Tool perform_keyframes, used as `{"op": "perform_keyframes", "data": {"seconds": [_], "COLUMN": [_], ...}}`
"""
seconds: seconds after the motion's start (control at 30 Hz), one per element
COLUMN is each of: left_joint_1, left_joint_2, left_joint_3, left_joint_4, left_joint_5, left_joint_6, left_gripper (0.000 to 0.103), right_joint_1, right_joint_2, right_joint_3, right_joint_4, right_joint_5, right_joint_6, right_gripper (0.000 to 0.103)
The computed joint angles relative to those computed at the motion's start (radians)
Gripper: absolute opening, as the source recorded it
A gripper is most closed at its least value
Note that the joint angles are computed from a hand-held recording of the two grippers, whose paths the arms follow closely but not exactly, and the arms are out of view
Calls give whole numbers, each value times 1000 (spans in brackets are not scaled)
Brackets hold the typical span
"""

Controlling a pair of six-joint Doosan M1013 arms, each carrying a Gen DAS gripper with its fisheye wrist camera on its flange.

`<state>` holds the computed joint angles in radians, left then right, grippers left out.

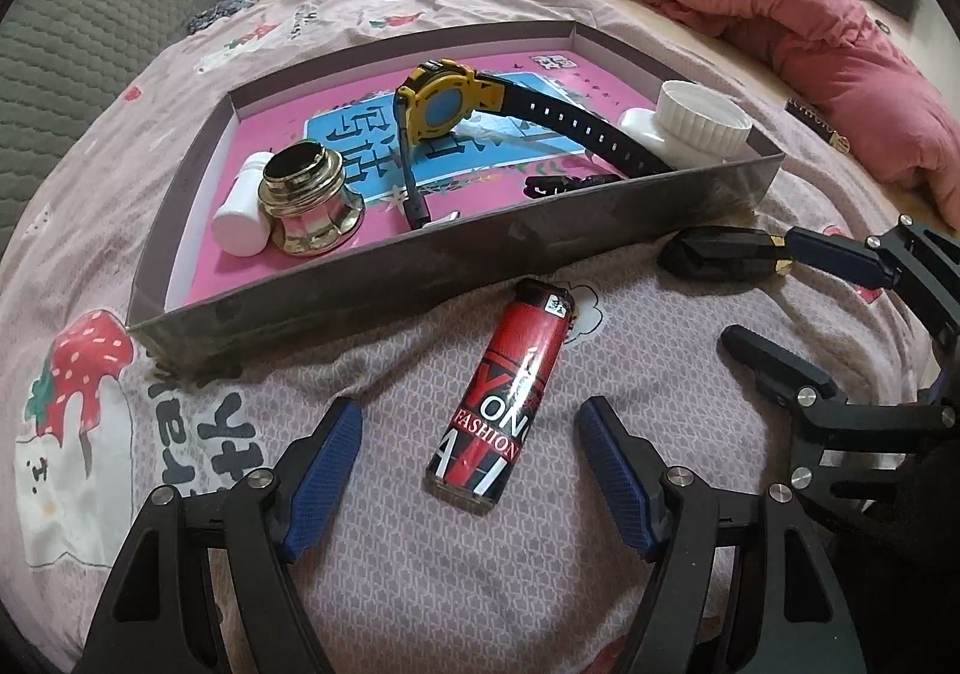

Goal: Organize rigid objects
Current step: 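Move left tool over the red lighter while right tool reaches the black gold-tipped tube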

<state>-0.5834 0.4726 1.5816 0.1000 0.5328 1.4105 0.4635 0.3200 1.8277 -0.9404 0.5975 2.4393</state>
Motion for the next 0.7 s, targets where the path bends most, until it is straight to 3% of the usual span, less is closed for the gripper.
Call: {"op": "perform_keyframes", "data": {"seconds": [0.37, 0.7], "left_joint_1": [3, 6], "left_joint_2": [16, 26], "left_joint_3": [-19, -29], "left_joint_4": [-21, -47], "left_joint_5": [1, -6], "left_joint_6": [10, 43], "left_gripper": [76, 74], "right_joint_1": [-3, -29], "right_joint_2": [18, 24], "right_joint_3": [-5, -11], "right_joint_4": [-91, -49], "right_joint_5": [4, -46], "right_joint_6": [50, -11], "right_gripper": [61, 61]}}
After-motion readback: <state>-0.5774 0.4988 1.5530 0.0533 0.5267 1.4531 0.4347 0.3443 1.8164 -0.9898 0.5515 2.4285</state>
